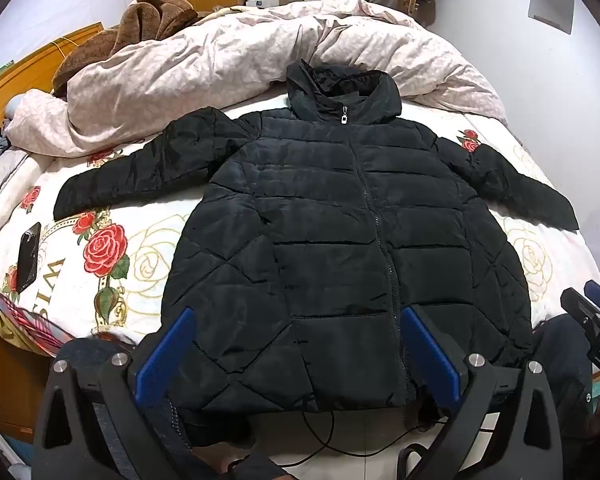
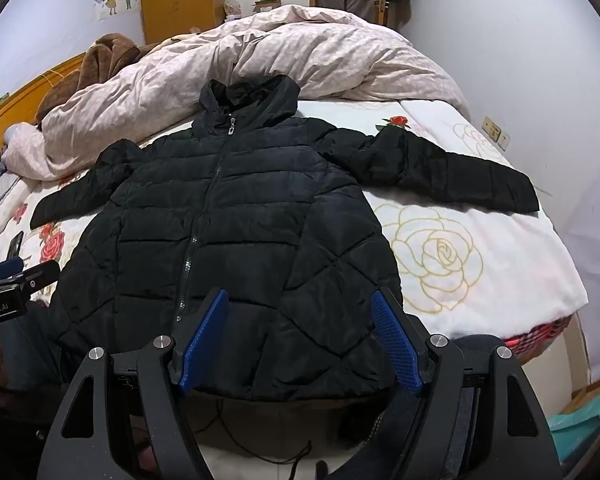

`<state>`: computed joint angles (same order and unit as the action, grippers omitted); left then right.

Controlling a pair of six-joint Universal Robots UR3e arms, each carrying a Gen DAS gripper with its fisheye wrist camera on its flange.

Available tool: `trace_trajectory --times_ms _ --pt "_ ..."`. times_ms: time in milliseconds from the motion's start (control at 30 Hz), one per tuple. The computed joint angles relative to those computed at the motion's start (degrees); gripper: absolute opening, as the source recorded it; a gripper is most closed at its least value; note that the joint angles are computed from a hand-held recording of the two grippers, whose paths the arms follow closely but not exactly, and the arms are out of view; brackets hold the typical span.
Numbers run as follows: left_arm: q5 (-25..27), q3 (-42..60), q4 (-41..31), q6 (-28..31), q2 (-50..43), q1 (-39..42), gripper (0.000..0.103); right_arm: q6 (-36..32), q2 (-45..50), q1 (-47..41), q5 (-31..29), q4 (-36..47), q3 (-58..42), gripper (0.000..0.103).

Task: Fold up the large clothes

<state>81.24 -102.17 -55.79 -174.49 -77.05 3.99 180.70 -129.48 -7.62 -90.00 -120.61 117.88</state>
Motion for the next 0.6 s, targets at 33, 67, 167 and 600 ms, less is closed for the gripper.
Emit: trace_trajectory --times_ms 33,67,167,600 --pt "0.2 -0.4 0.7 0.0 0.1 -0.1 0.103 0.1 0.1 0.2 -0.1 0.0 -0.1 0.074" --pt "0.2 -0.3 0.6 0.0 0.1 -0.1 0.103 0.2 0.2 0.3 -0.2 0.0 -0.1 0.074" --pt "-0.3 -0.3 -0.1 0.1 0.4 0.3 0.103 0.3 0.3 0.5 -0.4 0.1 -0.3 0.074" --pt "0.1 -0.1 -0.6 0.1 0.2 0.4 0.103 1.3 2.0 2.6 -2.5 0.0 -1.3 0.074"
